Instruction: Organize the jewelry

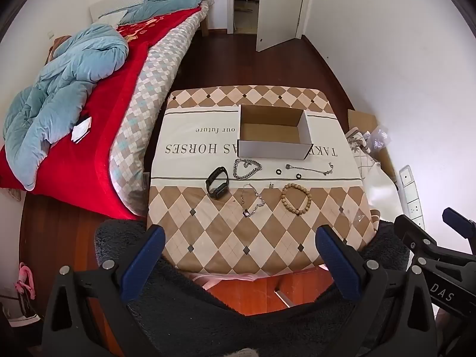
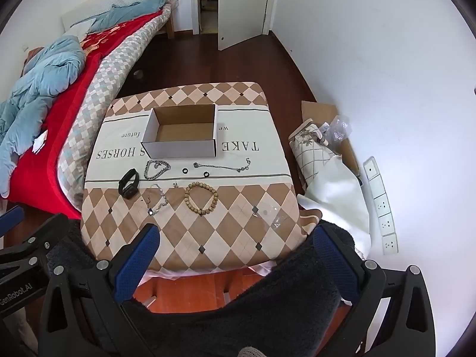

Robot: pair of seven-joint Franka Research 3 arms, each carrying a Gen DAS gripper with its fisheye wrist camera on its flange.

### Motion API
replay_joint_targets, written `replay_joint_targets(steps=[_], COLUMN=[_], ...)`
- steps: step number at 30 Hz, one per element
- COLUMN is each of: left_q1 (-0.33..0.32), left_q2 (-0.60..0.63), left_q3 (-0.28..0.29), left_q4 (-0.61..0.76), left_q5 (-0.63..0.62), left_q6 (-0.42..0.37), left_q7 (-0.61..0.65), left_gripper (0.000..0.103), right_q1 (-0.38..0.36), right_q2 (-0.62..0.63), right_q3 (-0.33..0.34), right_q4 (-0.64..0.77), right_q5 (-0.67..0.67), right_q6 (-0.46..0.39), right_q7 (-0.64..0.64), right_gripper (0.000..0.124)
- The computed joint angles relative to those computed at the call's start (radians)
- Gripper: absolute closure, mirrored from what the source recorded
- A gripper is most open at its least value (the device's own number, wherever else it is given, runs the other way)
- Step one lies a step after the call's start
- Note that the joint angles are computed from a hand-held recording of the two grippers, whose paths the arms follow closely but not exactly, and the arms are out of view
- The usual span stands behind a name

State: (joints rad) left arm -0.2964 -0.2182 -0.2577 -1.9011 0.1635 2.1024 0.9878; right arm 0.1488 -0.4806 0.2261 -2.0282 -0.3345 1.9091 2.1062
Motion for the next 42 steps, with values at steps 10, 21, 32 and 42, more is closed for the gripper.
replay_joint_targets(steps=[10,21,32,42], left_q1=[0.0,-0.001,0.002,0.003], left_q2=[0.001,0.006,0.005,0.008], left_q3=[0.002,-0.004,0.0,0.001], left_q4=[0.001,0.007,0.012,0.017], left_q5=[0.002,0.012,0.009,0.011], left_q6=[-0.003,-0.003,-0.004,-0.005], left_q7=[0.004,-0.012,-0.01,-0.01], left_gripper=[0.0,0.0,0.0,0.0], right_q1=[0.003,0.002,0.005,-0.001], right_q2=[-0.001,0.01,0.008,0.008], right_q3=[-0.001,0.001,-0.01,-0.002], right_q4=[-0.001,0.019,0.018,0.02], right_q5=[-0.001,-0.003,-0.009,-0.009], right_q6=[0.005,-0.004,0.005,0.007], right_q7=[0.004,0.002,-0.004,-0.004], right_gripper=[0.021,0.021,0.021,0.021])
